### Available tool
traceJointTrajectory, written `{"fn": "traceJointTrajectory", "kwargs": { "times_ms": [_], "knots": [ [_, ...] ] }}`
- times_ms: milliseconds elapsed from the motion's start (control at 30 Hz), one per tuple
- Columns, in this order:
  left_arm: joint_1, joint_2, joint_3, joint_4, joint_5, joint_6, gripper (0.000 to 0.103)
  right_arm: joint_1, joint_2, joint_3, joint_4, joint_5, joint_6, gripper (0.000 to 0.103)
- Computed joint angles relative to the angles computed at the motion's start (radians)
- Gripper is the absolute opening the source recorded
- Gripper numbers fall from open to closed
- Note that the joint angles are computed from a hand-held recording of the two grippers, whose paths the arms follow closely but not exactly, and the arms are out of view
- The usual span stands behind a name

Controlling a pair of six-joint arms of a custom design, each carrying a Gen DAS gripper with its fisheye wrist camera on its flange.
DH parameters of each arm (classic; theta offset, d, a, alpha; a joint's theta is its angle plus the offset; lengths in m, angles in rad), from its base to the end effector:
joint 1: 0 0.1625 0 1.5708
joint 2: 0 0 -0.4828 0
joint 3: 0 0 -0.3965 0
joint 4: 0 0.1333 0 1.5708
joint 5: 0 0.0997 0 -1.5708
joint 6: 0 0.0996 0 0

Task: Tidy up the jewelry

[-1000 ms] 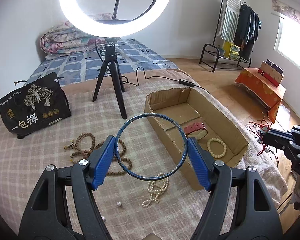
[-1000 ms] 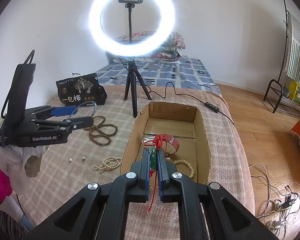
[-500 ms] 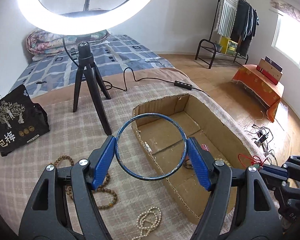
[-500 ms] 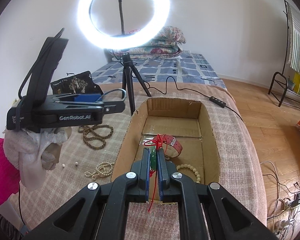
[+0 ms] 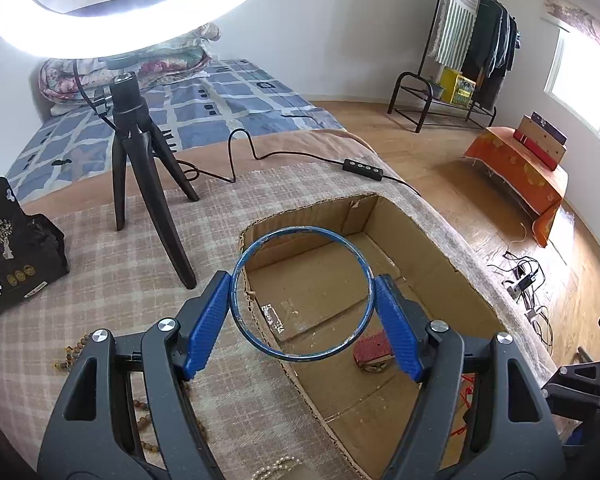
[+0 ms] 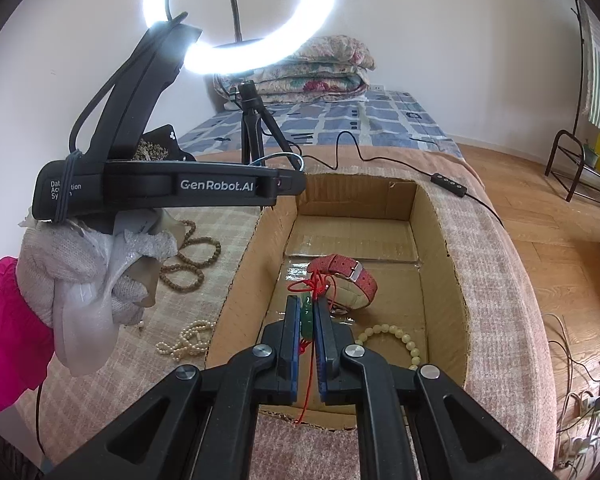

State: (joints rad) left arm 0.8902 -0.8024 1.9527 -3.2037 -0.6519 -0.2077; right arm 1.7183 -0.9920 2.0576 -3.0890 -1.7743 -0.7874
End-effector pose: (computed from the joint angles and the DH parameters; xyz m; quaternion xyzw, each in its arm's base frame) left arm -0.2211 -0.6107 0.1404 0.1009 0.8709 -0.3784 0.2968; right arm 0.1984 -0.5653 0.1756 0.4165 -0.8757 0.1808 0.1642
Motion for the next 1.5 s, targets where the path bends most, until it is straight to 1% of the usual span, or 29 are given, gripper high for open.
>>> {"fn": "traceJointTrajectory", "kwargs": {
  "times_ms": [67,133,167,200,233,300,400,467,500,900,1133,1367,1500],
  "knots": [
    [0.003,0.003,-0.004,-0.009,-0.008,0.003,0.074,0.0,0.002,-0.002,0.005,-0.001,-0.001,0.005],
    [0.006,0.001,-0.01,0.013,-0.008,-0.016,0.078,0.0,0.003,-0.001,0.002,-0.001,-0.003,0.007],
    [0.008,-0.002,-0.01,0.019,-0.016,-0.023,0.08,0.0,0.004,0.0,-0.002,-0.001,-0.003,0.017],
    [0.011,-0.002,-0.011,0.017,-0.023,-0.021,0.08,0.0,0.006,0.001,-0.01,0.001,-0.004,0.032],
    [0.01,-0.003,-0.011,0.015,-0.022,-0.021,0.081,0.001,0.006,0.004,-0.021,0.001,-0.004,0.038],
    [0.008,-0.006,-0.01,0.026,-0.014,-0.027,0.084,0.003,0.008,0.012,-0.048,-0.001,-0.005,0.064],
    [0.004,-0.011,-0.001,0.017,-0.011,-0.022,0.084,0.008,0.012,0.022,-0.085,-0.006,-0.015,0.081],
    [0.002,-0.015,0.004,0.014,-0.007,-0.021,0.084,0.013,0.017,0.027,-0.11,-0.019,-0.023,0.088],
    [0.002,-0.019,0.007,0.016,-0.008,-0.023,0.084,0.016,0.02,0.029,-0.12,-0.025,-0.026,0.09],
    [-0.028,-0.068,0.061,-0.004,0.018,-0.027,0.084,0.038,0.01,0.042,-0.126,-0.044,-0.011,0.091],
    [-0.062,-0.126,0.12,-0.01,0.054,-0.054,0.084,0.051,-0.005,0.055,-0.123,-0.049,-0.003,0.091],
    [-0.109,-0.213,0.206,0.004,0.117,-0.096,0.084,0.072,-0.051,0.077,-0.096,-0.04,0.03,0.091],
    [-0.139,-0.286,0.268,0.049,0.165,-0.146,0.084,0.078,-0.078,0.088,-0.076,-0.024,0.051,0.091]
  ]
}}
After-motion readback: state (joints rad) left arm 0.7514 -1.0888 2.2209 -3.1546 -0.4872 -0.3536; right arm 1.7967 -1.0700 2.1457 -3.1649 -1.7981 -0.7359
